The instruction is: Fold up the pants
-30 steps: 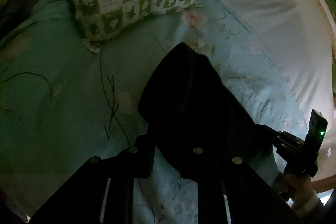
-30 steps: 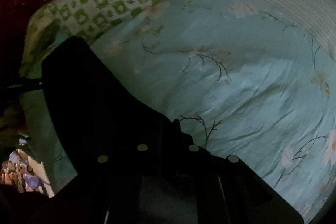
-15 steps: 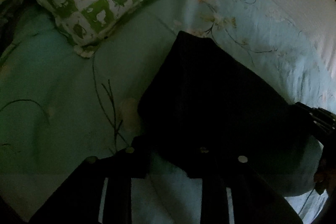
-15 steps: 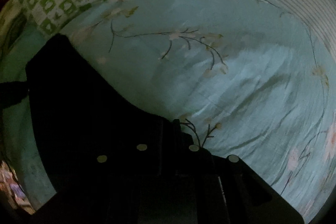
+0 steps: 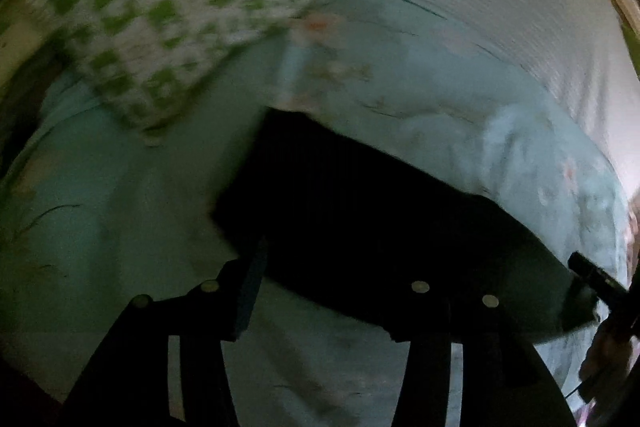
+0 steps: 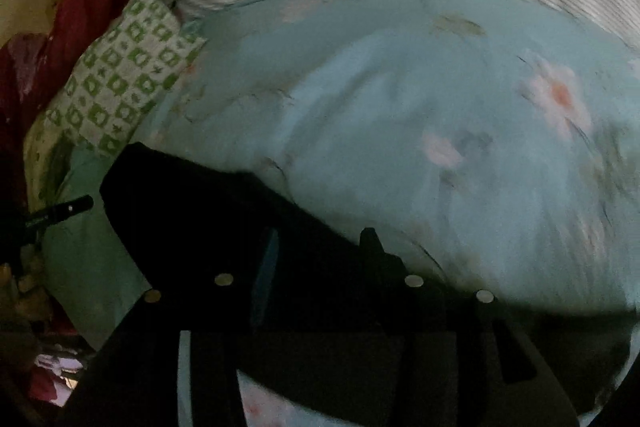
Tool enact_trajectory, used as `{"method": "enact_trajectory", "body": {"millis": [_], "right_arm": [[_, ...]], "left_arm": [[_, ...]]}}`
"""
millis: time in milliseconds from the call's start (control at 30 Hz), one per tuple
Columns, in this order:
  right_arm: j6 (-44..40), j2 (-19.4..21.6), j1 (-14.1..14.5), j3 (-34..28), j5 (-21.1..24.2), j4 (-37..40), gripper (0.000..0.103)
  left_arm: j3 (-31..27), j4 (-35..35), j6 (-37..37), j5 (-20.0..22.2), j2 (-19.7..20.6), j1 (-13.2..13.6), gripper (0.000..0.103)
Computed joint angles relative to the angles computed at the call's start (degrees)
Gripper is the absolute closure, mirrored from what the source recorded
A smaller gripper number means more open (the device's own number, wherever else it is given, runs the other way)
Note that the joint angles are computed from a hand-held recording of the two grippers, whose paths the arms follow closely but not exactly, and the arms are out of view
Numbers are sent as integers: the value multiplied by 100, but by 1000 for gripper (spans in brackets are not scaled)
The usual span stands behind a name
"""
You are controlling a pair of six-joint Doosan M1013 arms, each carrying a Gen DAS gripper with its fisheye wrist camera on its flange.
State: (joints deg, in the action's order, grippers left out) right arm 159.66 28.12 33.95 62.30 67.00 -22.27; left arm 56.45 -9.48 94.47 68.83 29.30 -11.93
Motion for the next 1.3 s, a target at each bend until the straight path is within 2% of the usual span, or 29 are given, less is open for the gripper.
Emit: {"method": "enact_trajectory", "body": {"millis": [100, 200, 467, 767, 967, 1167, 1300], "right_arm": [[636, -277, 133, 412, 6, -206, 59], [1145, -511, 290, 697, 205, -479, 59], [2748, -1108, 677, 1492, 575, -864, 59], [4809, -1619, 1008, 2316, 525, -1153, 54], [5594, -1769, 1029, 2614, 462, -1392, 45], [6600, -1960, 979, 3021, 136, -1630, 45], [6791, -1980, 969, 3088, 129, -1766, 45]], "left_arm": [[-74, -218, 311, 190, 42, -182, 50], [-108, -389, 672, 380, 73, -405, 45], [-101, -632, 1449, 774, 93, -959, 44], [-615, -1017, 2109, 1456, 375, -1465, 39], [-1107, -985, 2559, 1908, 691, -1841, 35], [-1453, -790, 2979, 2345, 999, -2196, 32], [-1574, -614, 3219, 2475, 1163, -2413, 32]]}}
